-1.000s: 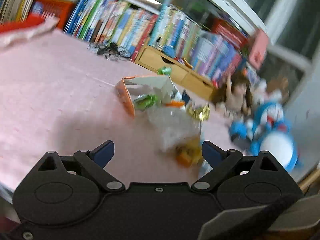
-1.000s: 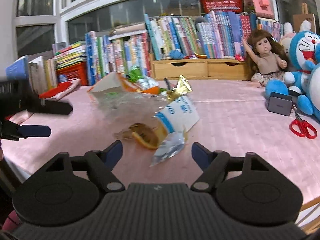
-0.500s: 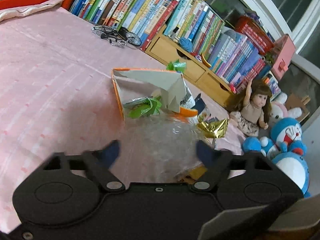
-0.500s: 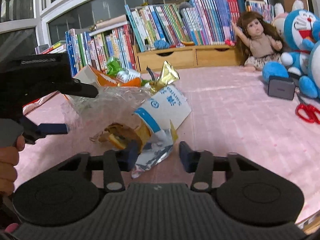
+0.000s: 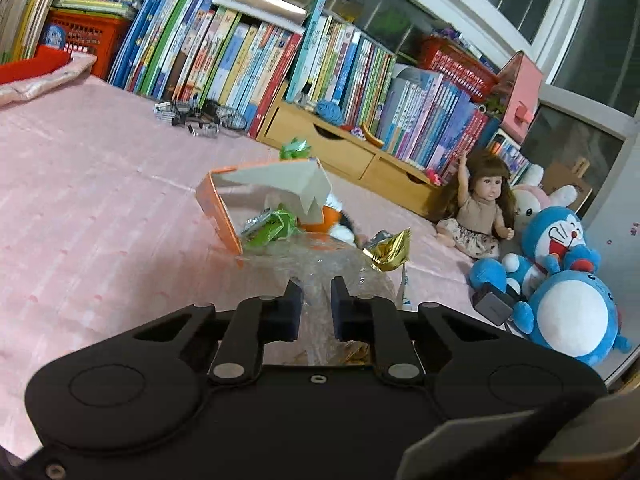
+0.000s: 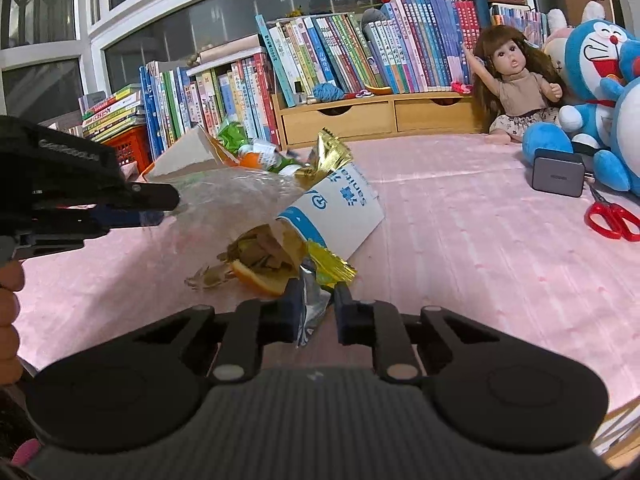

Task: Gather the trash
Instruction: 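Grasp the clear plastic wrap with the left tool while the right approaches the silver wrapper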

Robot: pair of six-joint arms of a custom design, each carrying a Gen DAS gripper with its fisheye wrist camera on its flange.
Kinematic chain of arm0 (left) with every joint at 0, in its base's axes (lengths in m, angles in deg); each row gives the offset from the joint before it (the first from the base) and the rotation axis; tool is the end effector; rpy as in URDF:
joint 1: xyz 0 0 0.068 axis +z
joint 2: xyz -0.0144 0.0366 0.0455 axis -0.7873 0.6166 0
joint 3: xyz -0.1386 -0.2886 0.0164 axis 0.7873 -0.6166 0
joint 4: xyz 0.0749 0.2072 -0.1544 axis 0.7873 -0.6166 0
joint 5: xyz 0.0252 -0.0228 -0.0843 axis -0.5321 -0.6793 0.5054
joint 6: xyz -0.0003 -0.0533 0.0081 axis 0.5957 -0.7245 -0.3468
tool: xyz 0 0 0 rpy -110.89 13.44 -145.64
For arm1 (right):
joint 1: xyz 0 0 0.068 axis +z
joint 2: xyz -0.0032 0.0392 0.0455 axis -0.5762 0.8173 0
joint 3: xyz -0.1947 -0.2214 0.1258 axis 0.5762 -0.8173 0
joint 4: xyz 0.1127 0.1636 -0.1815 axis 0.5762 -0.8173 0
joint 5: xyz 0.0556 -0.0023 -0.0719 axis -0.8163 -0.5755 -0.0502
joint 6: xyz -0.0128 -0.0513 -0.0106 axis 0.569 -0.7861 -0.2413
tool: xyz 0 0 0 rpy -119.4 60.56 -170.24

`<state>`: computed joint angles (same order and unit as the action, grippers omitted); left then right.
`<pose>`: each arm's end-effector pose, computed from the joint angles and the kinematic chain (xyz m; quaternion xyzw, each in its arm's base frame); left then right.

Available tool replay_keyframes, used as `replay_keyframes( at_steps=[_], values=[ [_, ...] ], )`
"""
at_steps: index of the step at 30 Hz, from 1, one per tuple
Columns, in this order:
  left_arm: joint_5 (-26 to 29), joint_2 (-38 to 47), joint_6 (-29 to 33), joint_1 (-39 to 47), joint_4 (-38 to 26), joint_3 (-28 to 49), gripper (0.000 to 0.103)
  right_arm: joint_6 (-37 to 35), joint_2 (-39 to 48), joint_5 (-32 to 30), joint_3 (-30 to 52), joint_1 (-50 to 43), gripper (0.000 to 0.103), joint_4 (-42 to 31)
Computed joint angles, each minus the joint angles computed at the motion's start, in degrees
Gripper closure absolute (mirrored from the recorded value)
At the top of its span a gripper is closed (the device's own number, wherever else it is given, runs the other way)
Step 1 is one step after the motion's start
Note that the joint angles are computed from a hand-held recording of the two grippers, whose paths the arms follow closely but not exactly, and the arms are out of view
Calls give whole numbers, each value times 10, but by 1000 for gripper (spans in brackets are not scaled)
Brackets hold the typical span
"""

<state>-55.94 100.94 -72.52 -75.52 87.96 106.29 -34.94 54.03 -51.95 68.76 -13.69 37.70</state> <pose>0.3780 -0.1721 0.2336 0.0325 0.8500 -0.2863 0.4409 0.2541 0.0844 0.2306 0.1301 0.8619 0.0134 0.4899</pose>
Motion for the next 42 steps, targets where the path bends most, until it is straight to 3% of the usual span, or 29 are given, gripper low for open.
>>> replay_keyframes(
  at_steps=[14,17,18,21,22,24,27,32,33,34,37,42],
  values=[
    [8,-100,11,54,76,-98,94,11,-17,22,-5,14,85,-3],
    [8,-109,28,64,82,-108,88,11,-16,18,-5,13,85,-4],
    [7,-109,26,67,78,-110,81,12,-15,17,-4,13,85,-5],
    [23,-96,16,75,64,-109,36,15,-10,16,-3,14,85,-5],
    [28,-91,10,77,65,-111,27,18,-9,15,-3,14,85,-6],
    [34,-74,3,78,71,-112,17,21,-6,13,-2,15,85,-7],
    [19,-42,-16,68,59,-97,14,24,-2,10,-1,15,85,-8],
    [34,17,-57,61,34,-48,16,23,3,10,2,18,85,-9],
    [38,25,-66,62,35,-44,25,23,4,9,2,17,85,-8],
    [48,32,-74,63,49,-43,42,21,3,8,2,16,85,-7],
    [43,34,-69,58,56,-41,60,16,2,8,2,15,85,-5],
    [41,1,-39,50,87,-59,64,13,-2,10,-1,11,85,-1]
  ],
)
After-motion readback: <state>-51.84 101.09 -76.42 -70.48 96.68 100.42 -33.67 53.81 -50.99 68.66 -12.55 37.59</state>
